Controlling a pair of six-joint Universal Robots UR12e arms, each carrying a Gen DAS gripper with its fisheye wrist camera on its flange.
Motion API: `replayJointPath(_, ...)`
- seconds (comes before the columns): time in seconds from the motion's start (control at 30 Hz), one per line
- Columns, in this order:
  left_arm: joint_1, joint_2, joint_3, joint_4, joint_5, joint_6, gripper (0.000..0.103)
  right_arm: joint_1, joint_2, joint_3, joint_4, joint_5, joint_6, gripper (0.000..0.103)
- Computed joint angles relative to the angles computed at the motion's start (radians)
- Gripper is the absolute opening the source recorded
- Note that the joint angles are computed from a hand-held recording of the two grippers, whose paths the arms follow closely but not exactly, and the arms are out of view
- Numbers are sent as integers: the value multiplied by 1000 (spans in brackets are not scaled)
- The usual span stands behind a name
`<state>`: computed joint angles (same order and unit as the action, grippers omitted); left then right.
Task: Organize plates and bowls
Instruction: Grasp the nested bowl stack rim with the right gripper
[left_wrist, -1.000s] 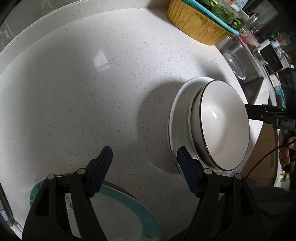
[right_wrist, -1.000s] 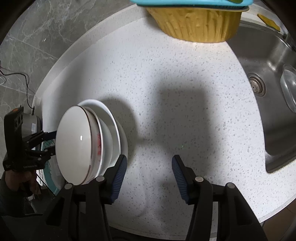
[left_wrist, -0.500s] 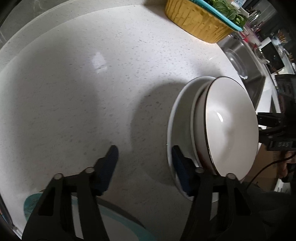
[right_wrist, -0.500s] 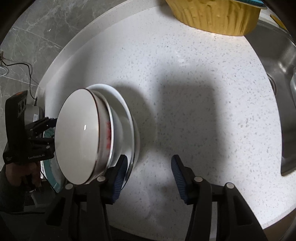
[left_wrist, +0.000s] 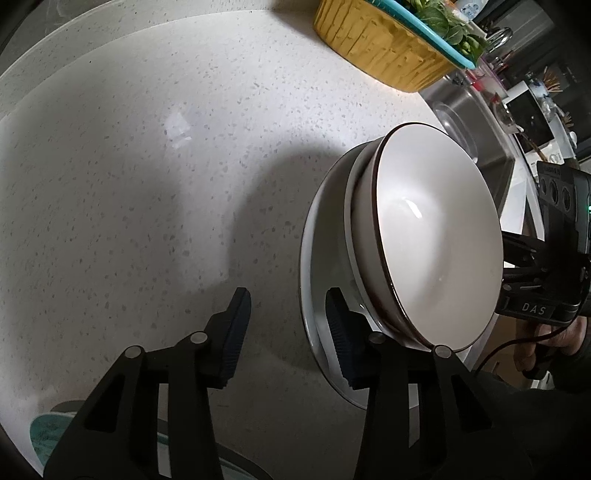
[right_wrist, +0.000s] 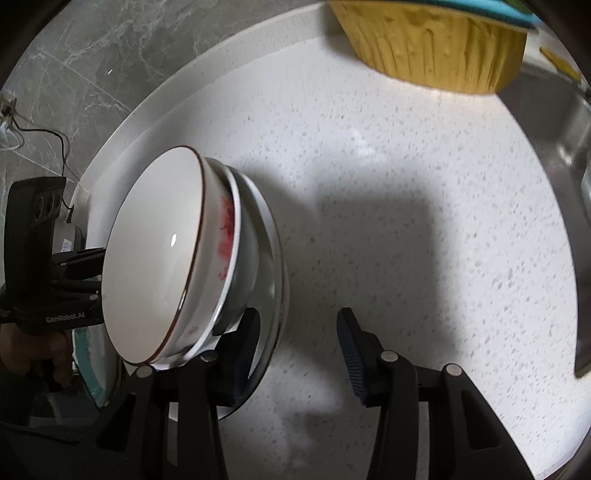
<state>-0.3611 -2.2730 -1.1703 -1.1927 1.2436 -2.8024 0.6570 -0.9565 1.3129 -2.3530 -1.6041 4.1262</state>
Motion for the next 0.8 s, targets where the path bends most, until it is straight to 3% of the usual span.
replayJointPath(0.17, -7, -8, 6, 41, 7, 0, 36, -5, 3, 4, -26, -13, 8, 42)
replayJointPath(0.3, -13, -17, 26, 18, -18, 12, 12, -10, 6, 3, -50, 4, -8, 20)
replayJointPath(0.5, -34, -16, 29, 64, 36, -4, 10, -12, 15, -15, -32, -7, 0, 20)
replayJointPath(0.8, -35, 11, 1, 92, 45, -22, 10, -12, 13, -17, -16, -16, 17, 17)
